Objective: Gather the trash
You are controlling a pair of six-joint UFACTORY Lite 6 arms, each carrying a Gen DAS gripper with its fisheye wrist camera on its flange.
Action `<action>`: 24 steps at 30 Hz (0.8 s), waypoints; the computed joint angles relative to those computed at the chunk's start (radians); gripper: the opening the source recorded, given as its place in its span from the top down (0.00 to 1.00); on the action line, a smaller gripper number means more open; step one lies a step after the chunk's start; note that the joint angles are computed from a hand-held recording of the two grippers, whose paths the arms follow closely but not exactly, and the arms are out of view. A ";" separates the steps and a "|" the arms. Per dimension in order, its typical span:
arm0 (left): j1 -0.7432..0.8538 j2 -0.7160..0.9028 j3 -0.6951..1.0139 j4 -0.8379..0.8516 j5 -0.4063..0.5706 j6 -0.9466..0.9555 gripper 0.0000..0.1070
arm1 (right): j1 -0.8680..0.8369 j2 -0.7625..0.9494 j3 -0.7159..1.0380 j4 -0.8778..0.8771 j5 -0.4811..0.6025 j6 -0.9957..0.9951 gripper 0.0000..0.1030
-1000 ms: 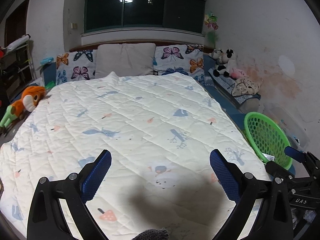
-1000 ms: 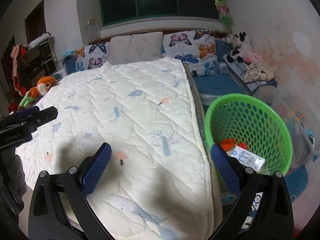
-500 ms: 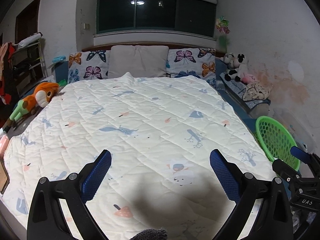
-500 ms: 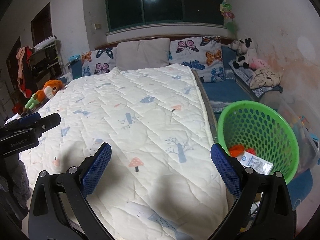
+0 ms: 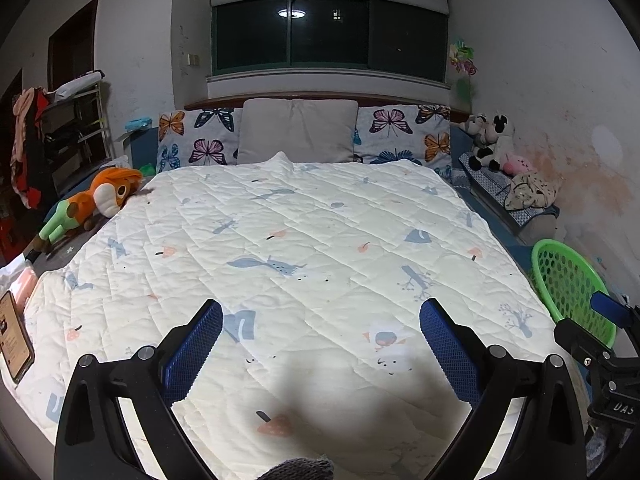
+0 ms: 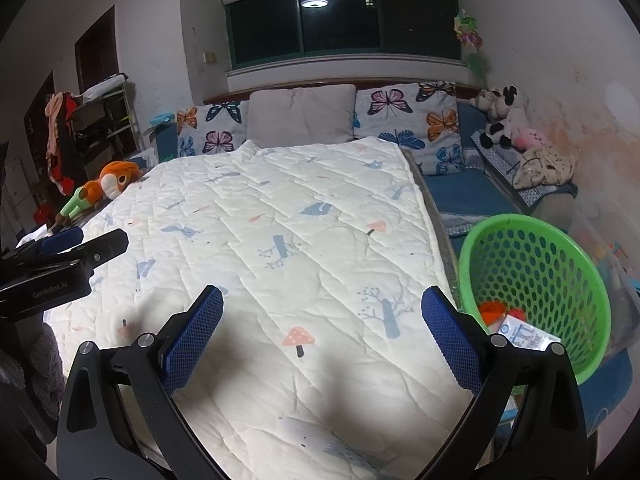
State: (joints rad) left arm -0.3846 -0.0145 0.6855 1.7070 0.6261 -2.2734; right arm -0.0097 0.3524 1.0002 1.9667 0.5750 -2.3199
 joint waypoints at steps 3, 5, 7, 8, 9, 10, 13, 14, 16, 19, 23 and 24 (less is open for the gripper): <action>0.004 0.000 -0.001 0.003 -0.005 -0.004 0.11 | 0.006 0.000 -0.004 0.010 0.000 -0.013 0.04; 0.006 0.002 -0.001 0.003 -0.007 -0.005 0.11 | 0.010 0.001 -0.004 0.013 -0.002 -0.013 0.04; 0.005 0.004 -0.001 0.000 -0.003 -0.003 0.11 | 0.007 -0.002 -0.011 0.017 0.005 -0.018 0.04; 0.002 0.005 -0.001 -0.001 -0.001 -0.005 0.11 | 0.007 -0.001 -0.010 0.019 0.006 -0.021 0.04; 0.002 0.005 -0.003 -0.001 -0.001 -0.006 0.11 | 0.010 -0.002 -0.012 0.024 0.004 -0.026 0.04; 0.002 0.006 -0.002 -0.002 0.000 -0.005 0.11 | 0.008 -0.001 -0.013 0.022 0.005 -0.025 0.04; 0.005 0.005 -0.006 0.002 -0.001 -0.010 0.11 | 0.005 0.001 -0.010 0.007 0.007 -0.013 0.04; 0.007 0.005 -0.009 0.004 -0.001 -0.015 0.11 | 0.006 0.001 -0.010 0.008 0.006 -0.013 0.04; 0.007 0.005 -0.010 0.004 -0.001 -0.016 0.11 | 0.006 0.002 -0.009 0.005 0.006 -0.012 0.04; 0.012 0.004 -0.013 0.011 -0.006 -0.022 0.11 | 0.007 0.002 -0.009 0.005 0.005 -0.011 0.04; 0.019 0.003 -0.018 0.020 -0.010 -0.033 0.11 | 0.008 0.002 -0.012 0.008 0.006 -0.014 0.04; 0.022 0.005 -0.018 0.022 -0.011 -0.036 0.11 | 0.008 0.002 -0.011 0.008 0.006 -0.015 0.04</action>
